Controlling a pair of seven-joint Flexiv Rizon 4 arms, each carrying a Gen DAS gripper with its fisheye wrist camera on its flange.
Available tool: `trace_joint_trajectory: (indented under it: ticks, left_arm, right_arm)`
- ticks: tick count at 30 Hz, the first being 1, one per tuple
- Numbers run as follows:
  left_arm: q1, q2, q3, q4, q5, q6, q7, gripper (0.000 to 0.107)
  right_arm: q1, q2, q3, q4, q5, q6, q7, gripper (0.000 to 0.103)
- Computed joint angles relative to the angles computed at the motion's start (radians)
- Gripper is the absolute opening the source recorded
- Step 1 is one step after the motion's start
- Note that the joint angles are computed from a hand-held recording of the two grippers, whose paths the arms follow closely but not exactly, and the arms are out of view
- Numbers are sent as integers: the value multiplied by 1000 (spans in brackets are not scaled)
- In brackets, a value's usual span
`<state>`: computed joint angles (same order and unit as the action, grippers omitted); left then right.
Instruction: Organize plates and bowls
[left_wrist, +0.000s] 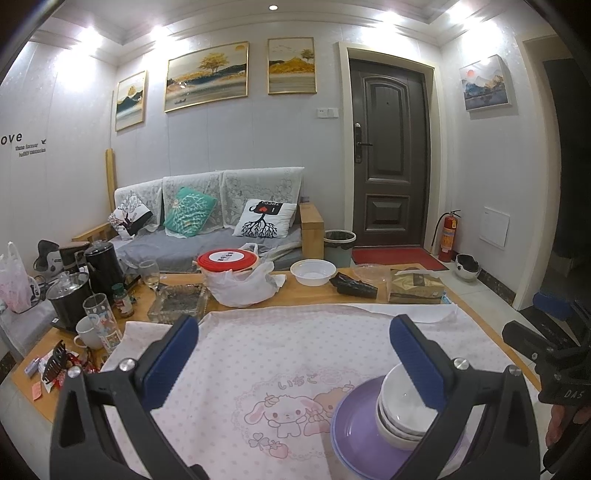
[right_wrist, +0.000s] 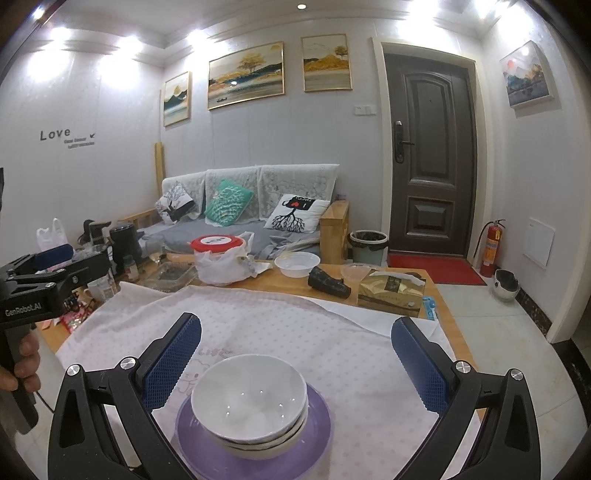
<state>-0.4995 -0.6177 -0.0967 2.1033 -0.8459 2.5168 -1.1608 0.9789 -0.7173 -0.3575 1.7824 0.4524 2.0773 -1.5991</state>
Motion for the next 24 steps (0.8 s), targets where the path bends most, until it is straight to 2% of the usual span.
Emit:
trace_joint_trajectory:
  ticks: [24]
  left_arm:
    - [-13, -6, -11, -3, -34, 24, 8, 103]
  right_arm:
    - [9, 0, -10, 0, 9, 0, -13, 102]
